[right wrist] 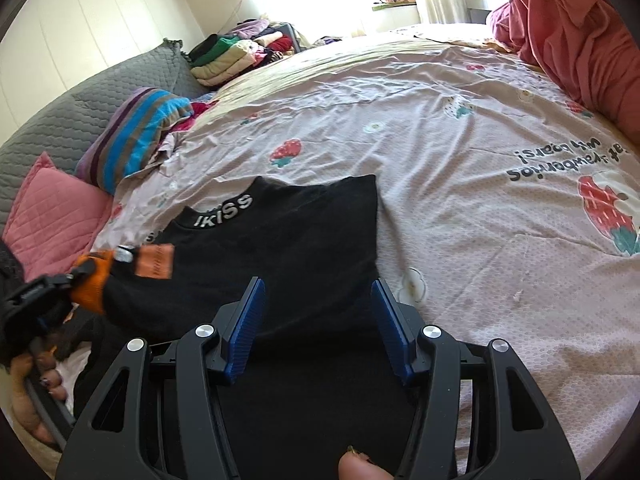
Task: Fold small clothes
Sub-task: 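Grasp the orange cuff with the left tool while the right tool releases it, then lay the cuff flat on the shirt and open the left tool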
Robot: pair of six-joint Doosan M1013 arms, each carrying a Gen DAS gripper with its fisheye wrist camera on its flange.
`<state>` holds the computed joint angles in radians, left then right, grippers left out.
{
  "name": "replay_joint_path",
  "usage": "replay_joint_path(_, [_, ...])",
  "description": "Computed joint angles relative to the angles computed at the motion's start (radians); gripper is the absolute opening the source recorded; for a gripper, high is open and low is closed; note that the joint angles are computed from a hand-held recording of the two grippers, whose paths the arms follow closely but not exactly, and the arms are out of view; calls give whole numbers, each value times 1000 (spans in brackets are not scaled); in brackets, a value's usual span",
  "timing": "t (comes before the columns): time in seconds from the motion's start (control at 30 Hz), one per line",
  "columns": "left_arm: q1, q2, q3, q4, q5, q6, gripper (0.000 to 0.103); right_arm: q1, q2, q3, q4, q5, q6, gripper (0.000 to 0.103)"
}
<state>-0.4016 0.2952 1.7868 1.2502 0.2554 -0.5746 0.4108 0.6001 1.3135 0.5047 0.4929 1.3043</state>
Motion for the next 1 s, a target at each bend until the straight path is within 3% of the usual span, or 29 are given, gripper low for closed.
replay_joint_path(0.07, [-5,2,-11,-81,42,102,0,2,2,-3,-30,-2,23,54])
replay_joint_path(0.23, [6,18,-27,-316,49,330,0,14,13,-24,-142,5,99,54])
replay_joint_path(0.4, [-5,11,-24,-275,110,298,7,25,18,-37,-189,-3,103,54])
replay_joint_path(0.53, [-17,7,-32,-252,213,302,8,36,21,-49,-189,-14,69,54])
replay_joint_path(0.7, [-23,8,-40,-253,210,351,8,52,36,-79,-167,11,-21,54])
replay_joint_path(0.9, [-15,56,-90,-582,192,726,23,65,71,-123,-165,116,-76,54])
replay_joint_path(0.97, [-13,73,-100,-693,215,822,33,69,78,-128,-197,135,-50,54])
replay_joint_path(1.0, [-11,82,-106,-732,242,856,34,69,82,-131,-211,141,-37,54])
